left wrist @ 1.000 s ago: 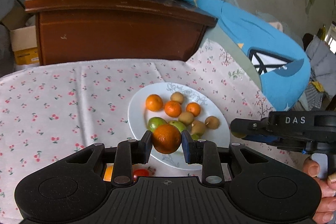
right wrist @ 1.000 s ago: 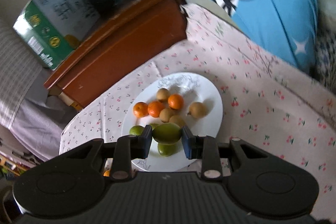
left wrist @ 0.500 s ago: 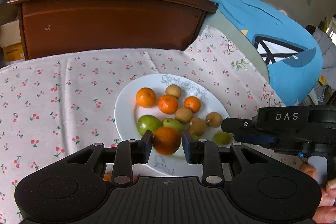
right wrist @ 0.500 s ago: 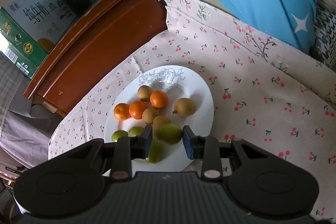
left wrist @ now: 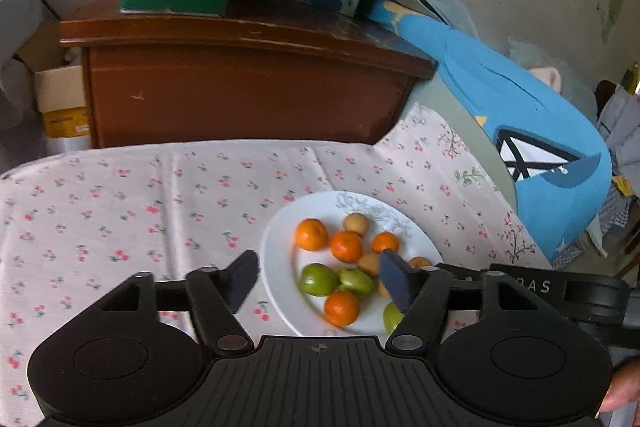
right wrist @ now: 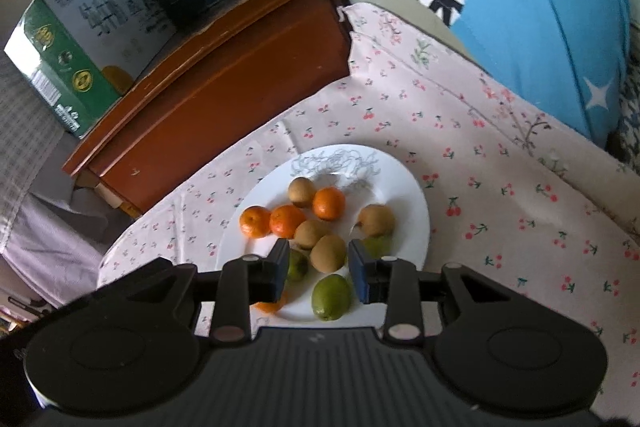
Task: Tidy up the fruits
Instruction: 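Withdraw both open tools from the plate toward the remaining fruit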
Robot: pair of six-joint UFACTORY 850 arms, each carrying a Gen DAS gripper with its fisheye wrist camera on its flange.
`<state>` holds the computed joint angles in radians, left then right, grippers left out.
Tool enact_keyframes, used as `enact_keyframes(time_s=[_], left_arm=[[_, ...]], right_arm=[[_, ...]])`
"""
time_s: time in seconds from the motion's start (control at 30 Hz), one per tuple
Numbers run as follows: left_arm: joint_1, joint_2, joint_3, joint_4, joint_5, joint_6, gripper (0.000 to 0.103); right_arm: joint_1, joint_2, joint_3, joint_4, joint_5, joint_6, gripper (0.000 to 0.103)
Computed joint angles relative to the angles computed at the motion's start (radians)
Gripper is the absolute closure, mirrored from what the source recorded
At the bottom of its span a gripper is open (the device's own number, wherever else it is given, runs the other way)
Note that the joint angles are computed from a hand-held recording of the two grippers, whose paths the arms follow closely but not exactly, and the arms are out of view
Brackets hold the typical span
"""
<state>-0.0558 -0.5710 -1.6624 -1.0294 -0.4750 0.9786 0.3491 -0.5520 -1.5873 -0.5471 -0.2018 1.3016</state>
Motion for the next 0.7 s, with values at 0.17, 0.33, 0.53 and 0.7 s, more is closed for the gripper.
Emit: enact_keyframes(time_s=[0.17,0.33,0.53,0.7], left_arm=[[0.025,0.008,-0.008,0.053,-0.019,-0.037,0.030],[0.049,0.010,-0.018,0.126,-0.029,-0.066,0.029],[0.073,0.026,0.003,0.114,0.004,-0.067,0.028],[0.077,0.014,-0.002,0.215,0.023,-0.163,0.027]], right_arm=[[0.004,-0.001,-0.003,0.072,0.011,-0.092,0.068],[0.013,-0.004,-0.010,0.102,0.015,-0.153,0.068],[0.028,-0.015,-0.027,0.165,0.025,-0.274,0.068],[0.042,-0.034,-0.053,0.324,0.026,-0.491,0.068]])
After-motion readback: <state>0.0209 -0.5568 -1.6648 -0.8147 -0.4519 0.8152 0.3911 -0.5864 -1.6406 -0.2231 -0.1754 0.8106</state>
